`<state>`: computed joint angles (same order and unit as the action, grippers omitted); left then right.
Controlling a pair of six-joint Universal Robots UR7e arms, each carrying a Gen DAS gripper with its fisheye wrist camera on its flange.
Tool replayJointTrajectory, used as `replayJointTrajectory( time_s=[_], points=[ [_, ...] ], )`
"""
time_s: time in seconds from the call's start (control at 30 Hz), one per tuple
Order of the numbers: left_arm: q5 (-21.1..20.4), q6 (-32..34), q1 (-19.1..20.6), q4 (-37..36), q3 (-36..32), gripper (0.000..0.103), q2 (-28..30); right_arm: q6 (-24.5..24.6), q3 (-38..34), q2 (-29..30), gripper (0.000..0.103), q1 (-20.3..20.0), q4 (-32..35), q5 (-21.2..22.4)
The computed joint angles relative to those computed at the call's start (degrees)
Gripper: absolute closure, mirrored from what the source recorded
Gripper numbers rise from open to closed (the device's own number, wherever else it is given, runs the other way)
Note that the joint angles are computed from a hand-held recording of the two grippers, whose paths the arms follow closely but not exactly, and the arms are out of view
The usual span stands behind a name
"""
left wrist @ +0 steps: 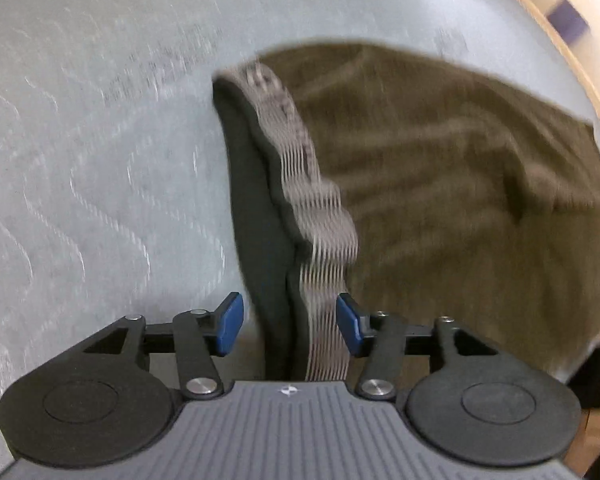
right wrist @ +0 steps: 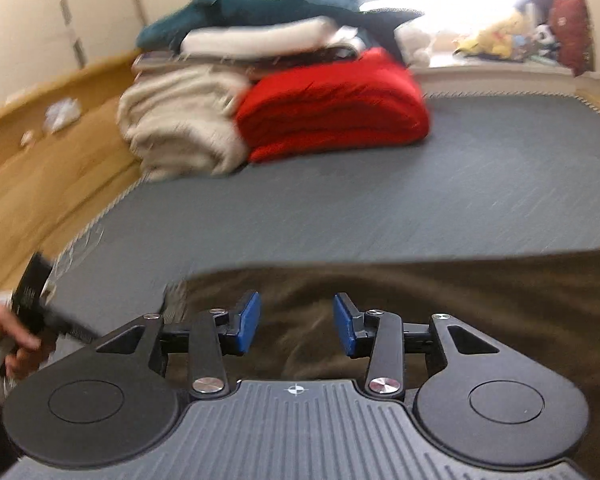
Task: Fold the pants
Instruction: 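Grasp the waistband with the left gripper while the right gripper grasps the waistband edge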
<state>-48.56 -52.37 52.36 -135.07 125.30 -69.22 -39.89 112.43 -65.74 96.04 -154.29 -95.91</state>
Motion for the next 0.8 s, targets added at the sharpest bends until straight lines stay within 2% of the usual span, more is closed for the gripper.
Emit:
replayJointTrajectory(
  time_s=[0.13,0.27,0.33,0.43,0.5,0.53,0.6,0.63,0.67,0.73,0.8],
  points=[
    [-4.1,0.6,-0.5,-0.4,3.2,0.046,-1.2,-6.9,8.4,-1.2,0.058,1.8,2.5,-7.1],
    [-5.5,0.7,-1.6,-3.1,6.7,0.046,-2.8,-18.2,14.9,-2.1,0.058,2.7,3.4,-7.7],
    [-5.5,0.8,-2.1,-3.1,6.9,0.046,-2.3,-21.7,16.2,-1.6,0.058,3.4,3.9,-7.7],
    [-5.6,1.4,-2.9,-0.8,5.9,0.047,-0.8,-25.4,17.8,-0.5,0.058,4.0,3.8,-10.6],
    [-4.7,2.2,-3.3,0.9,5.0,0.048,0.9,-29.1,18.7,0.7,0.058,4.1,2.2,-12.3],
    [-4.5,2.3,-3.5,1.6,4.7,0.048,1.2,-33.0,20.5,0.2,0.058,3.8,-0.2,-12.6],
    [-4.2,3.0,-3.4,1.5,4.6,0.054,1.7,-37.6,21.5,0.2,0.058,3.5,-2.4,-11.7],
    [-4.0,3.5,-3.6,1.6,4.6,0.056,1.7,-37.1,20.9,0.4,0.061,4.0,-1.4,-11.9],
    [-3.6,4.2,-4.0,1.7,4.7,0.060,1.8,-36.1,20.2,0.5,0.073,4.2,-0.2,-11.8],
    [-3.0,4.9,-4.7,1.8,5.0,0.064,1.8,-36.4,19.7,0.7,0.088,4.5,0.0,-11.7],
    [-2.6,4.9,-5.7,2.4,5.5,0.066,0.8,-37.5,19.3,0.2,0.093,4.5,1.1,-10.9]
  ],
)
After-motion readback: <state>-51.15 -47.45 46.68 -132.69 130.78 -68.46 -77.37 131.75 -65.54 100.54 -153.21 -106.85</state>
